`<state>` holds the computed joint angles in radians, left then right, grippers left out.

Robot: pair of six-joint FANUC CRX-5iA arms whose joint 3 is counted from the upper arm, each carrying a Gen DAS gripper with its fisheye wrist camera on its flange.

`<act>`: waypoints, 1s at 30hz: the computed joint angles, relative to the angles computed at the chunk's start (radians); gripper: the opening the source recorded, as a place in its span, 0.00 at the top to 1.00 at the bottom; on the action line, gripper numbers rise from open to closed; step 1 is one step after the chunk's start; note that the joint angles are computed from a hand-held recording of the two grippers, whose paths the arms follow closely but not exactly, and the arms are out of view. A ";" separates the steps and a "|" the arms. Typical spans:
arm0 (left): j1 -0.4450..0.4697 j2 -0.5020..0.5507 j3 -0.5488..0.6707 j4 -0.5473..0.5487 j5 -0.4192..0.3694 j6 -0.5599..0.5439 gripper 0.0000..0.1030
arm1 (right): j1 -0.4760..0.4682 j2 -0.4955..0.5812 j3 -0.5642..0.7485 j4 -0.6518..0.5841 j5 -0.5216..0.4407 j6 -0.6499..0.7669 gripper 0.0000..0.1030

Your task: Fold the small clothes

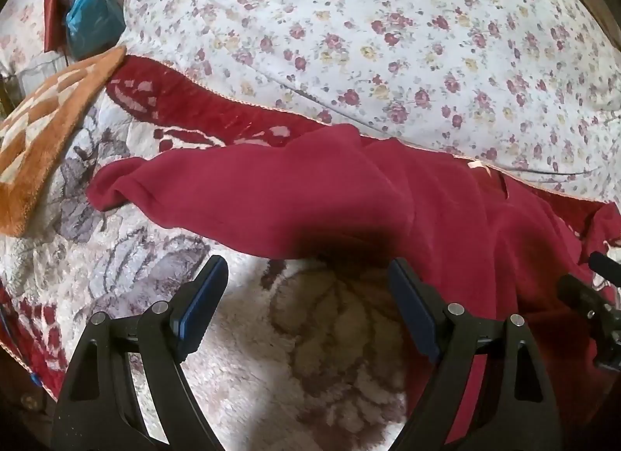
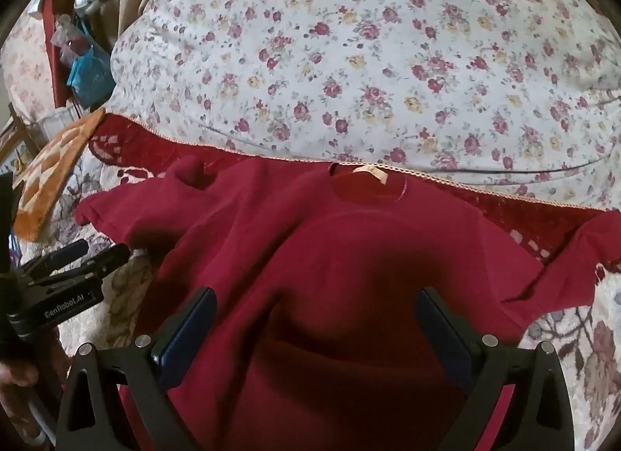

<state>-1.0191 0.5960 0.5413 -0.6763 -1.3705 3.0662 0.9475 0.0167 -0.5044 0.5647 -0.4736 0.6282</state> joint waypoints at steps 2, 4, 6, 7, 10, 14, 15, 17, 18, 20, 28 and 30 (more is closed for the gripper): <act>0.005 -0.004 -0.010 0.004 0.006 0.006 0.18 | 0.001 0.017 0.013 -0.007 0.004 0.014 0.02; 0.009 -0.007 -0.015 0.006 0.006 0.006 0.18 | 0.001 0.034 0.025 -0.006 0.009 0.018 0.02; 0.014 -0.015 -0.026 0.009 0.011 0.008 0.18 | 0.003 0.039 0.029 -0.003 0.016 0.014 0.02; 0.018 -0.024 -0.039 0.013 0.021 0.014 0.18 | 0.005 0.043 0.032 -0.003 0.017 0.012 0.02; 0.029 -0.057 -0.085 0.018 0.045 0.056 0.18 | 0.006 0.060 0.060 -0.041 0.004 0.062 0.02; 0.052 -0.118 -0.166 0.023 0.080 0.130 0.18 | 0.014 0.067 0.068 -0.054 0.012 0.074 0.02; 0.061 -0.143 -0.198 0.022 0.085 0.162 0.18 | 0.017 0.075 0.095 -0.103 -0.023 0.117 0.02; 0.076 -0.175 -0.241 0.023 0.091 0.205 0.18 | 0.022 0.080 0.116 -0.147 -0.041 0.155 0.02; 0.089 -0.199 -0.276 0.026 0.102 0.235 0.18 | 0.024 0.082 0.119 -0.151 -0.042 0.161 0.02; 0.118 -0.242 -0.340 0.042 0.125 0.286 0.18 | 0.024 0.093 0.131 -0.166 -0.053 0.178 0.02; 0.239 -0.424 -0.633 0.065 0.364 0.629 0.18 | 0.015 0.123 0.176 -0.296 -0.025 0.279 0.02; 0.274 -0.436 -0.667 0.070 0.420 0.647 0.18 | 0.014 0.132 0.185 -0.306 -0.026 0.290 0.02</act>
<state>-0.7451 0.1601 -0.1257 -0.6059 -0.9506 3.7133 0.9616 0.1489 -0.3190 0.2589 -0.4993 0.9178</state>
